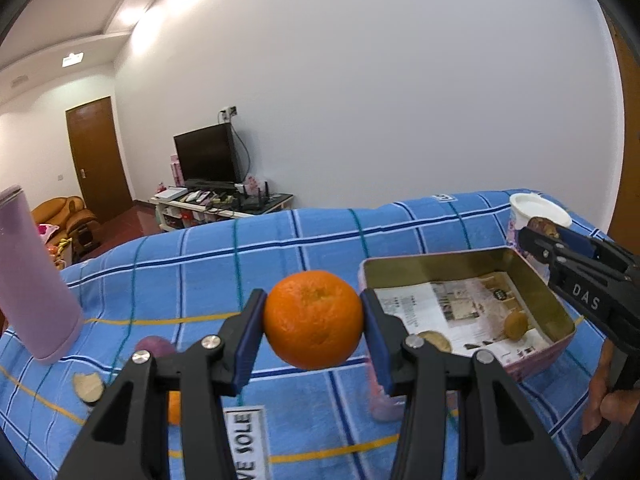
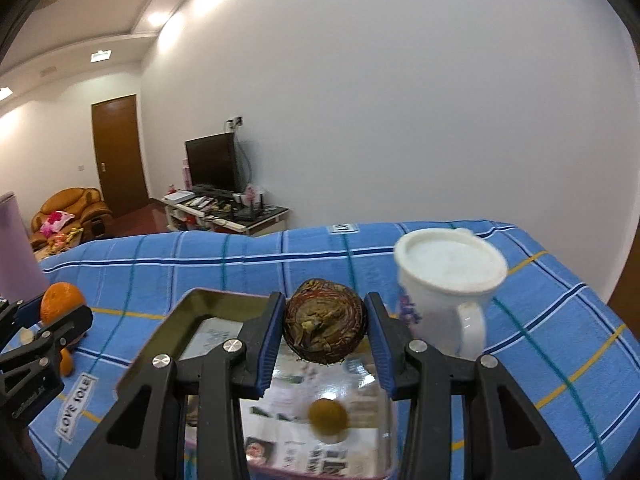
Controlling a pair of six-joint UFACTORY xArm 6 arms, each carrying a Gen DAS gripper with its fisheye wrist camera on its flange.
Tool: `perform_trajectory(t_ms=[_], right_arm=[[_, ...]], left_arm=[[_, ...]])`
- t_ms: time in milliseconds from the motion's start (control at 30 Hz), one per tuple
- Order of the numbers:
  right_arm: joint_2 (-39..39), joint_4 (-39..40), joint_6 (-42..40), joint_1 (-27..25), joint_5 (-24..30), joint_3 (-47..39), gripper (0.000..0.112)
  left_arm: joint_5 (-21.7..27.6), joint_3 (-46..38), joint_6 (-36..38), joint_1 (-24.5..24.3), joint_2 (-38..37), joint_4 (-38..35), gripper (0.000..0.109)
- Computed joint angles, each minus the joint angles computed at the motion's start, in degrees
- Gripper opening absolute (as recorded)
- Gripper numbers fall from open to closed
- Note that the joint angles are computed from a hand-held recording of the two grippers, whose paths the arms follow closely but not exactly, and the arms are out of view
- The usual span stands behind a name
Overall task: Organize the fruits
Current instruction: 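Carry both fruits over the pink tin and open the right tool to drop the brown fruit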
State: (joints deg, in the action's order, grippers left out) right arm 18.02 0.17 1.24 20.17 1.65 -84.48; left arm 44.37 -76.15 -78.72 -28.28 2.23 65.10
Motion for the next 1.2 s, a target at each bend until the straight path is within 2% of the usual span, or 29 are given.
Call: perform_trajectory(t_ms=[67,233,367,500,833,1200], right_arm=[[0.77,-3.06,3.41,-1.09,0.63,-1.10,0.042],[3.49,7.01,-2.85,-1.55,5.05,-5.37,0.043],[4.28,8.15,-4.09,-1.52,7.48,-6.62,0.043],[5.63,1.16,0.75,-1.61,9.16,-8.38,0.043],[8.66,-6.68,5.77,-1.38,13.22,-12.73,0.043],[10.21,-9.85,6.58,-1.10,16.39,-15.09,0.043]], left_arm=[[-1.06,-2.19,1.13,0.15,2.03,-0.86,0.049],[-2.02,-8.05,3.80,0.07,7.29,-2.57,0.049],[-2.35,-12.56,6.08,-0.05,11.42,-4.79,0.049],[-2.30,-15.67,7.95,-0.11,14.31,-6.41,0.049],[-1.42,-19.98,10.48,0.51,18.38,-10.33,0.049],[0.25,-22.92,14.75,0.27,20.43,-14.27,0.049]])
